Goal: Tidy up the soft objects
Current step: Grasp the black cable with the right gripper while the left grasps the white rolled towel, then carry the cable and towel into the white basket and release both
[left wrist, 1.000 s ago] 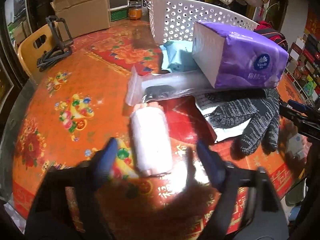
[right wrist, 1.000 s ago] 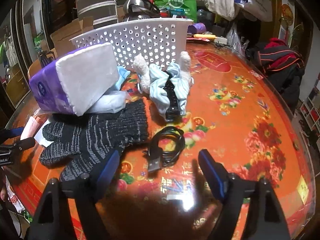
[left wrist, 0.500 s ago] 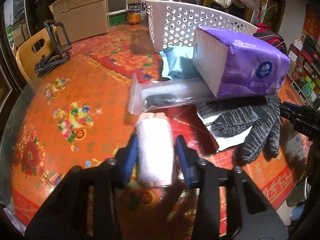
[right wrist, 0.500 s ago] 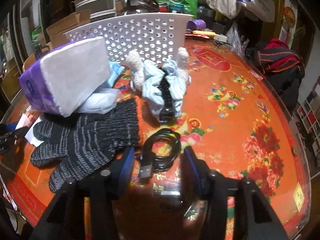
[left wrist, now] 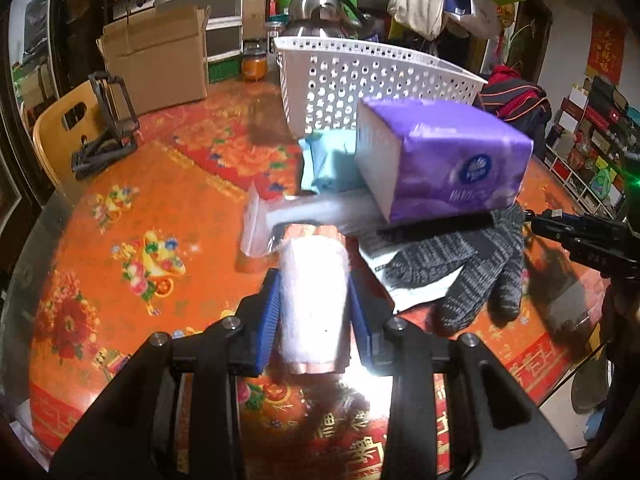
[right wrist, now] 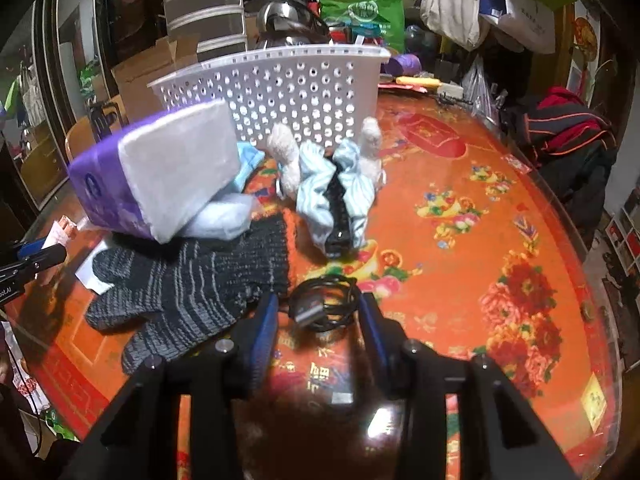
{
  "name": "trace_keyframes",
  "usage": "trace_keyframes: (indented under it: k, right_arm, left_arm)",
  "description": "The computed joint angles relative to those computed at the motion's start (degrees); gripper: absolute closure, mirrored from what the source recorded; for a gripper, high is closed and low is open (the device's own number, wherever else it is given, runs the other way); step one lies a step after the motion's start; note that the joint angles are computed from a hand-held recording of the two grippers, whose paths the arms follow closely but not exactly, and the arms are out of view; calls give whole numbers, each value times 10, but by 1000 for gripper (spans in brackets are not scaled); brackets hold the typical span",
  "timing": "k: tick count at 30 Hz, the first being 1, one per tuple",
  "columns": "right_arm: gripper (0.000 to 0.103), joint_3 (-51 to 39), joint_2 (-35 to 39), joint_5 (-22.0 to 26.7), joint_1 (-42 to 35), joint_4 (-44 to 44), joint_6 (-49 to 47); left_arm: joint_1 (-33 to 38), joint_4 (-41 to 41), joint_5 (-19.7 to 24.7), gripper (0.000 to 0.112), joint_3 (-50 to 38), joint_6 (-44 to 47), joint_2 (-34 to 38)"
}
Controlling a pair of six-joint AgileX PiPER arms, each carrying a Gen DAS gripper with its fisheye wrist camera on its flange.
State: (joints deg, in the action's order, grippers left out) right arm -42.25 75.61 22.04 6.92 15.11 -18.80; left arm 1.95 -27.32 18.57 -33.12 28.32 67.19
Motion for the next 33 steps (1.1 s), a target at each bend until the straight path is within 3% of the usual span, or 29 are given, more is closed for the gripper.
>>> trace_keyframes:
  k: [11, 18, 23, 25, 28, 33]
  right_arm:
    - [63, -16, -34, 21, -34, 105, -109]
    - [63, -75, -42, 48, -47, 138, -135]
    - [63, -206, 23, 89, -56, 171, -154]
    - [63, -270, 64, 98, -45, 134, -118]
    - [63, -387, 149, 117, -26, 64, -52]
    - [63, -613, 320, 205, -7, -5, 27]
  left_arm:
    - [30, -9, 42, 81, -31, 8, -36]
    - [54, -3, 108, 81, -133, 0, -20]
    - [35, 51, 159, 81, -295, -59, 63]
    - [20, 83, 186, 81, -389, -102, 119]
    - [-5, 130, 248, 81, -556, -169, 226]
    - [-57, 221, 340, 81, -842, -277, 431]
